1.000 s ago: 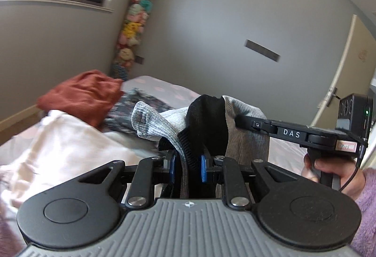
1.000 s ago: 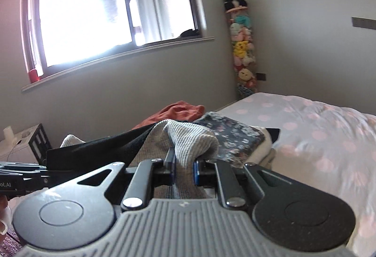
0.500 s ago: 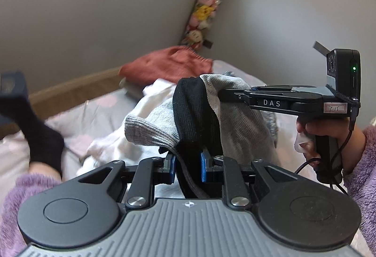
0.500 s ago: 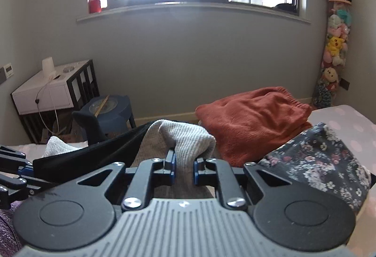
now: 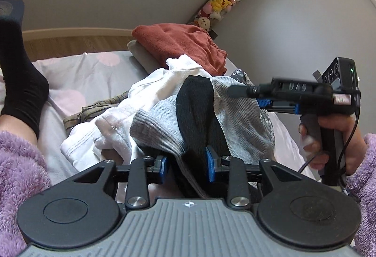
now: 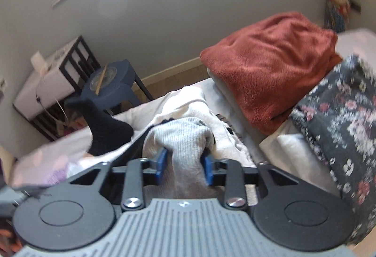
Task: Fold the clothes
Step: 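Carry the folded shirt with both tools onto the clothes stack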
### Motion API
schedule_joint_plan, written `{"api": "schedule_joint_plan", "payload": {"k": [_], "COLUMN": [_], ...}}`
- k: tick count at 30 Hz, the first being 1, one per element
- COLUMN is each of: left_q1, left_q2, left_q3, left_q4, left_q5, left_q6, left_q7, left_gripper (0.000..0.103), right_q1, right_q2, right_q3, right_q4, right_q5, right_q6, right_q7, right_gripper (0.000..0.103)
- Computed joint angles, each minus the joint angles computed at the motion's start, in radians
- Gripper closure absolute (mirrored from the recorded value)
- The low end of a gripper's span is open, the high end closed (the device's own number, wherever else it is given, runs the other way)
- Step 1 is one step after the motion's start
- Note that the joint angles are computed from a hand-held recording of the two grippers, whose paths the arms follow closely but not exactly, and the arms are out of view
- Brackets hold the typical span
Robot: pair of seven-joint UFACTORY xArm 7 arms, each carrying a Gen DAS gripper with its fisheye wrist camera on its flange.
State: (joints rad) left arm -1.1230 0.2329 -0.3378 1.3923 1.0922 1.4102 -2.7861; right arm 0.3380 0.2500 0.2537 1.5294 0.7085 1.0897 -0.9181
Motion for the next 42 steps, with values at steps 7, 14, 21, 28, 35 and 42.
{"api": "schedule_joint_plan", "payload": {"k": [7, 14, 21, 28, 35, 42], "left_q1": [0.032, -0.018, -0.136, -0.072, -0.047, -0.14], "left_q2": [-0.047, 0.03, 0.14, 0.056, 0.048, 0.143], "left_q3": [-0.013, -0.018, 0.042, 0.034, 0.017, 0.03], "left_q4": [-0.106, 0.004, 0.179, 0.057, 0.035, 0.181], "left_q5": [0.051, 0.079, 0.079, -0.015, -0.05, -0.036], "left_q6": [-0.052, 0.103, 0.302, 0.194, 0.159, 0.361], "left_q7": [-0.116, -0.002, 0.154, 0.054, 0.022, 0.023], "left_gripper": [0.073, 0.089, 0.091, 0.091, 0.083, 0.08], "right_q1": [0.055, 0.03, 0.024, 0.143, 0.172, 0.084], "right_q2": [0.147, 0.057, -0.068, -0.056, -0.031, -0.194], "right_q3": [0.009, 0.046, 0.054, 0.073, 0.077, 0.038], "right_q4": [0.2, 0.101, -0.052, -0.178, -0.187, -0.253], "right_q5": [-0.098, -0.069, 0.143, 0.057, -0.064, 0.111], "right_q6": [0.069, -0.006, -0.135, -0.454, -0.558, -0.457], "right_q7": [0.312, 0.143, -0.325, -0.459, -0.309, -0.375], "right_gripper": [0.058, 0.09, 0.094, 0.096, 0.084, 0.077]}}
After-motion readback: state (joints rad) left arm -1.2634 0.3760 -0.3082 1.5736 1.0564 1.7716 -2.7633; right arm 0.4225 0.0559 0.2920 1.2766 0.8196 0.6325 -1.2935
